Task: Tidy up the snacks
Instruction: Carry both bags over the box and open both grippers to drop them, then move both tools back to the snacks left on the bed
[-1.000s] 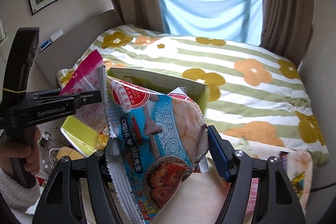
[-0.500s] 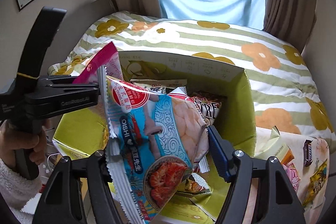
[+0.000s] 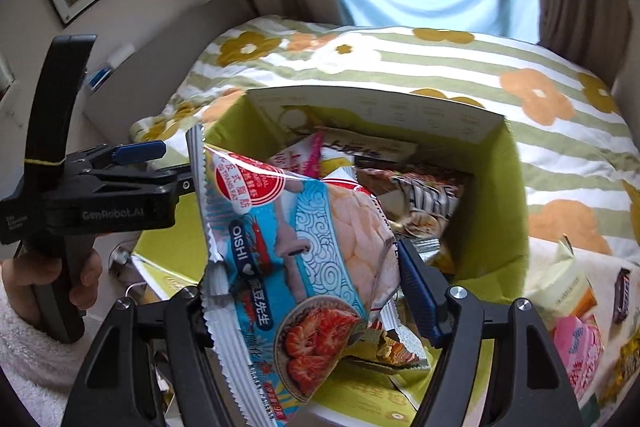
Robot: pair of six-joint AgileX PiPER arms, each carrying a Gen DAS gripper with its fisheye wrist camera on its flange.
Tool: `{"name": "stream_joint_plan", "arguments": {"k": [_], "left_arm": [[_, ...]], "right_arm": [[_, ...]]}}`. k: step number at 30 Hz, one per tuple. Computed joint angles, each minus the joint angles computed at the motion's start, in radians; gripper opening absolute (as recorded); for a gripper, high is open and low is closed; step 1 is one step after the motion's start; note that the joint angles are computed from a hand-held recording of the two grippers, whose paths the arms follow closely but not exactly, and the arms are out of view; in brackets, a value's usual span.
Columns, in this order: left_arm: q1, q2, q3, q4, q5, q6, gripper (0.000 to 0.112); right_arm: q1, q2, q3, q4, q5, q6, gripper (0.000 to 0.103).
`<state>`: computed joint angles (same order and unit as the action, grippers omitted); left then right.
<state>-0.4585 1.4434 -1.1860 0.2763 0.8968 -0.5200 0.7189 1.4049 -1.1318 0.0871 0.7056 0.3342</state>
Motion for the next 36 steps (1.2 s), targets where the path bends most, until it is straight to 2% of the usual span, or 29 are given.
{"name": "stream_joint_plan", "arguments": {"k": [4, 7, 8, 9, 17, 23, 29, 36], "left_arm": [[0.002, -0.039, 0.015, 0.031, 0.023, -0.053, 0.098], [0.008, -0.075, 0.032, 0.033, 0.029, -0.075, 0.098], [0.009, -0.092, 0.040, 0.036, 0.032, -0.086, 0.098], [0.010, -0.103, 0.045, 0.036, 0.034, -0.091, 0.098], [-0.010, -0.166, 0.068, 0.042, 0.063, -0.118, 0.098], [-0.059, -0.212, 0.069, 0.063, 0.084, -0.146, 0.098], [-0.113, -0.232, 0.071, 0.074, 0.093, -0.160, 0.098], [-0.182, -0.221, 0.049, 0.056, 0.069, -0.143, 0.098]], "right_arm": [[-0.001, 0.038, -0.037, 0.067, 0.004, -0.068, 0.070], [0.035, 0.070, -0.064, 0.024, 0.005, -0.029, 0.084], [0.045, 0.070, -0.060, 0.008, -0.002, -0.015, 0.093], [0.051, 0.066, -0.052, -0.003, -0.011, -0.003, 0.097], [0.100, -0.011, 0.015, -0.100, -0.024, 0.092, 0.098], [0.165, -0.086, 0.048, -0.218, -0.028, 0.223, 0.098], [0.227, -0.121, 0.050, -0.321, 0.021, 0.337, 0.098], [0.285, -0.186, 0.050, -0.426, 0.146, 0.486, 0.098]]}}
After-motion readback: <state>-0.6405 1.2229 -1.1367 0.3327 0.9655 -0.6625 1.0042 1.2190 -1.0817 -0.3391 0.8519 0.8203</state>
